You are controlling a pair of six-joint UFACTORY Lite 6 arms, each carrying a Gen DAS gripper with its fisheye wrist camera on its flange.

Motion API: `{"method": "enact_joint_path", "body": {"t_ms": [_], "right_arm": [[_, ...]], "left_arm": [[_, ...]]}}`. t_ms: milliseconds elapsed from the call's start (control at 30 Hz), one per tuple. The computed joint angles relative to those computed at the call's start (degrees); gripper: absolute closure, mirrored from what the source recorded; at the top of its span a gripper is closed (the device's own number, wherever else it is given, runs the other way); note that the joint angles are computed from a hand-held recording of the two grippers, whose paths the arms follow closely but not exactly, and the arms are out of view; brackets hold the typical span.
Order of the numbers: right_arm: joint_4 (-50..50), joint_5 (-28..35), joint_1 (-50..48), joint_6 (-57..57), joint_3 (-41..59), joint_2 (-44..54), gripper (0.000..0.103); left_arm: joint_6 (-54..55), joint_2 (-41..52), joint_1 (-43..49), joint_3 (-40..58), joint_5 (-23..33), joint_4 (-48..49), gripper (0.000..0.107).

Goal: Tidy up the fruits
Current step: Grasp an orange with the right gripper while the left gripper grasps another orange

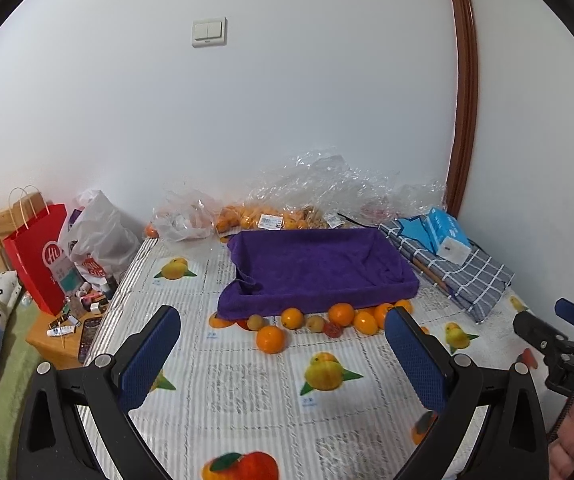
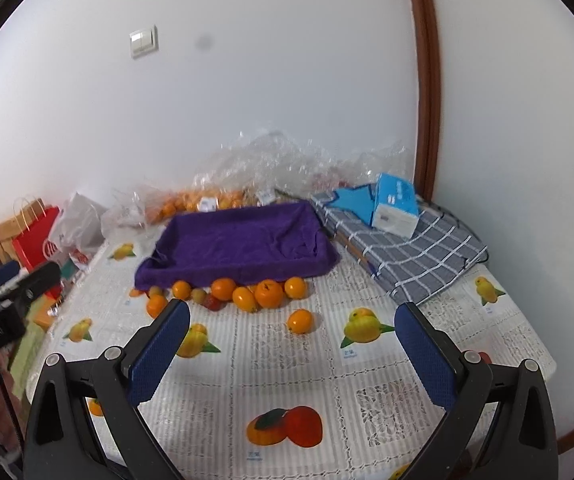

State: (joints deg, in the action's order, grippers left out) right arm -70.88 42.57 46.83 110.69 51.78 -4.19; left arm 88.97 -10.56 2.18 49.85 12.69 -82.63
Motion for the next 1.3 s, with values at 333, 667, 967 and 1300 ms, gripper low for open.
{"method": "enact_joint_path", "body": {"t_ms": [333, 667, 967, 1300], "right_arm": [[-17.0, -15.5, -11.9, 14.6, 3.5, 20.7, 0.017], [-31.6, -25.1, -20.6, 27.7, 16.5, 41.7, 0.033], [-23.3, -25.1, -22.1, 17.3, 23.9, 47.2, 0.048], [-31.1, -26.0, -23.1, 25.5, 22.8, 46.8, 0.067]], "left_arm": [[19.2, 24.0, 3.9, 10.8, 0.8, -17.0, 0.004], [8.9, 47.2, 7.0, 25.2, 3.2, -4.3, 0.023], [-6.1, 56.9, 3.7, 37.0, 5.6, 9.1, 0.03], [-10.4, 63.3, -0.3, 46.5, 4.6, 10.6, 0.043]]}}
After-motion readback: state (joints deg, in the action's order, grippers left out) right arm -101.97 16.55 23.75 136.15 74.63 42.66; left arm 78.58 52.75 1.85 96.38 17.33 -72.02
